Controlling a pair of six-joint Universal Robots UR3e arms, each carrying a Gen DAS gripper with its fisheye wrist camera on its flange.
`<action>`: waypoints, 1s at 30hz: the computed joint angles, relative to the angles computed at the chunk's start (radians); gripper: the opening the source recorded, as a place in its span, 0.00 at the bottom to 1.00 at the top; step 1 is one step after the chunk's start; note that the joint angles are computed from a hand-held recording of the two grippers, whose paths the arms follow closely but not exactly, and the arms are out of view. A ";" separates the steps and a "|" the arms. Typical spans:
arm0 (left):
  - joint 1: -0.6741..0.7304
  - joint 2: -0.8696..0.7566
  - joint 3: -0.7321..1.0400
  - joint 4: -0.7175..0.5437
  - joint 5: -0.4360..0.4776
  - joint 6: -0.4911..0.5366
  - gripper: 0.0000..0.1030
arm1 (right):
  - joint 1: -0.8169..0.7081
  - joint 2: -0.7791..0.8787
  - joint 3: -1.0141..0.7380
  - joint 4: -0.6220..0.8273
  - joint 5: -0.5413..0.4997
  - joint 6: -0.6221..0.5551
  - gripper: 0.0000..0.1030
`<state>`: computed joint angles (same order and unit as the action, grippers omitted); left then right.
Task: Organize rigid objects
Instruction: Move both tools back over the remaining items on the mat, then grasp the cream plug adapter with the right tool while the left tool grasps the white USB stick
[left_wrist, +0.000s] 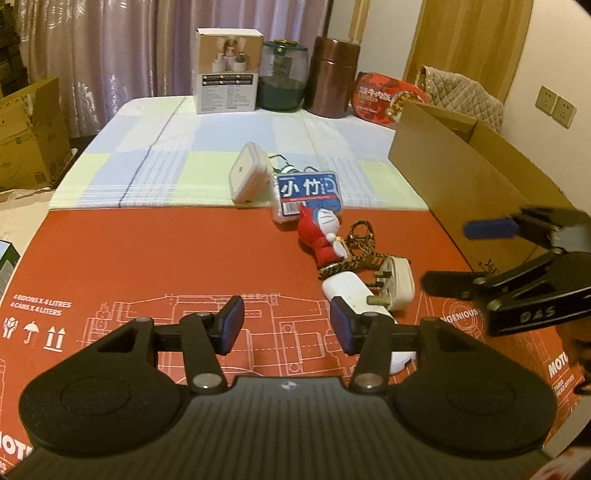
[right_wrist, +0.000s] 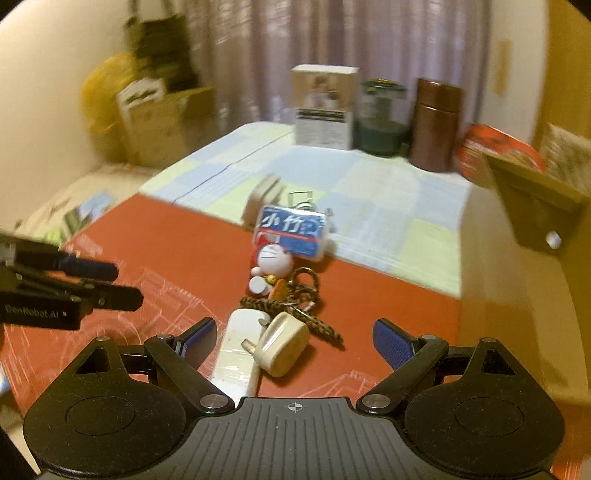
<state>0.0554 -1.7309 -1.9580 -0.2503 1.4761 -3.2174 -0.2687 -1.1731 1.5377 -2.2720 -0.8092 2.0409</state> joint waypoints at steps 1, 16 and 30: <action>-0.004 -0.009 0.009 -0.003 0.000 0.000 0.44 | 0.006 0.010 -0.009 0.009 0.002 -0.043 0.87; -0.044 -0.111 0.083 -0.032 0.007 -0.007 0.45 | 0.070 0.206 -0.192 0.087 -0.102 -0.314 0.66; -0.055 -0.148 0.105 -0.024 -0.016 -0.028 0.45 | 0.095 0.248 -0.306 0.194 -0.112 -0.163 0.47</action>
